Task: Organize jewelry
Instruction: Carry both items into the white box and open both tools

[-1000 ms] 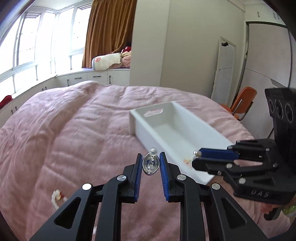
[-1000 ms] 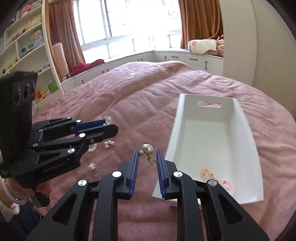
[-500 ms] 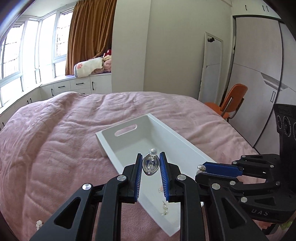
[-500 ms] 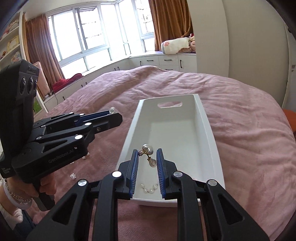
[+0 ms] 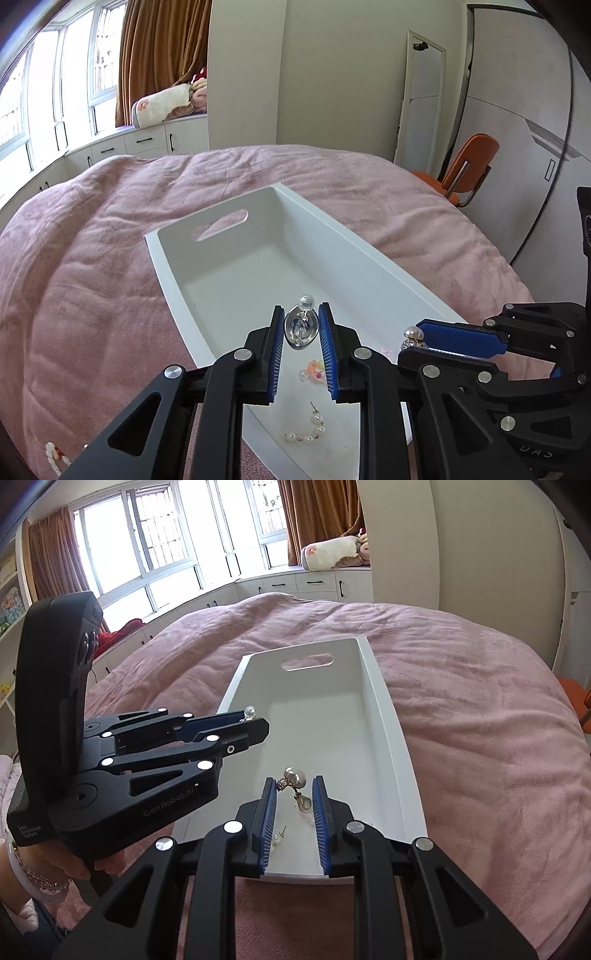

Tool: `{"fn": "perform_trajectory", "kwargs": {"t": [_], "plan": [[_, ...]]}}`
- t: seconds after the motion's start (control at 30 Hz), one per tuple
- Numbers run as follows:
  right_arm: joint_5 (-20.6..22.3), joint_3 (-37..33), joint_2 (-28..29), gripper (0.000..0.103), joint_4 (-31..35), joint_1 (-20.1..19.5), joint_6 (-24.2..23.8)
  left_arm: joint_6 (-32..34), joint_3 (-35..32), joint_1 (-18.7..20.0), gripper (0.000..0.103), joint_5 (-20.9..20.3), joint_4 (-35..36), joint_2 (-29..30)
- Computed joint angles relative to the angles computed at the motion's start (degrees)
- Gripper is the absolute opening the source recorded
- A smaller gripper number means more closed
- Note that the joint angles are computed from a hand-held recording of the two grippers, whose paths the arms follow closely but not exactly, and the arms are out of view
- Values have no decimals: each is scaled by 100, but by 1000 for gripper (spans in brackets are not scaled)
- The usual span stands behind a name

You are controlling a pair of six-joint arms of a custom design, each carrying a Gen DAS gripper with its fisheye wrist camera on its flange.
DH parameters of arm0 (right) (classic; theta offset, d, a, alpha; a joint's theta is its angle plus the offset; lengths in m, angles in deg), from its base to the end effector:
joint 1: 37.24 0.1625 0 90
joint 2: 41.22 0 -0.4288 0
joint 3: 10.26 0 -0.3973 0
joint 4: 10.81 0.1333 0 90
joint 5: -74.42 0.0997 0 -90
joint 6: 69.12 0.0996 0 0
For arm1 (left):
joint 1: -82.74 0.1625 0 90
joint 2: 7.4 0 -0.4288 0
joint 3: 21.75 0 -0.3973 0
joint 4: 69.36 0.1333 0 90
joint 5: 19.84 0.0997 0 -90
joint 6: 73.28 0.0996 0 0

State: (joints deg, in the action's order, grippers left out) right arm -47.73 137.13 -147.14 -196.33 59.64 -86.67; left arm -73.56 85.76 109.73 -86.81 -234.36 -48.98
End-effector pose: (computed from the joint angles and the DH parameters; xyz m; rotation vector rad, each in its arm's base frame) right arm 0.1165 -0.2950 0.3430 0.1554 -2.3073 1.1007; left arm -0.4526 -0.4239 0.0095 1.4391 2.4490 -0.4953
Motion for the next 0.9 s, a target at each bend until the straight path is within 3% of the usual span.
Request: {"fn": "perform_trajectory", "kwargs": {"t": [0.63,0.67,0.73,0.83,0.9], "plan": [[-70,-31,126,21,-26,-20,-46,-95,31,-41,24,255,-165,146],[-74,-34,131,21,-23,-18,-42,-108,19,-52,26,281,-155,158],[-86,-39,133,22,2,-12,-14,-90,28,-101,48,452,-224,184],[-273,-45,231,23,-132,65,-41,-28,54,-153,52,596,-370,200],[-306,-42,233,33,-167,76,-41,-57,56,-154,54,606,-412,188]]}}
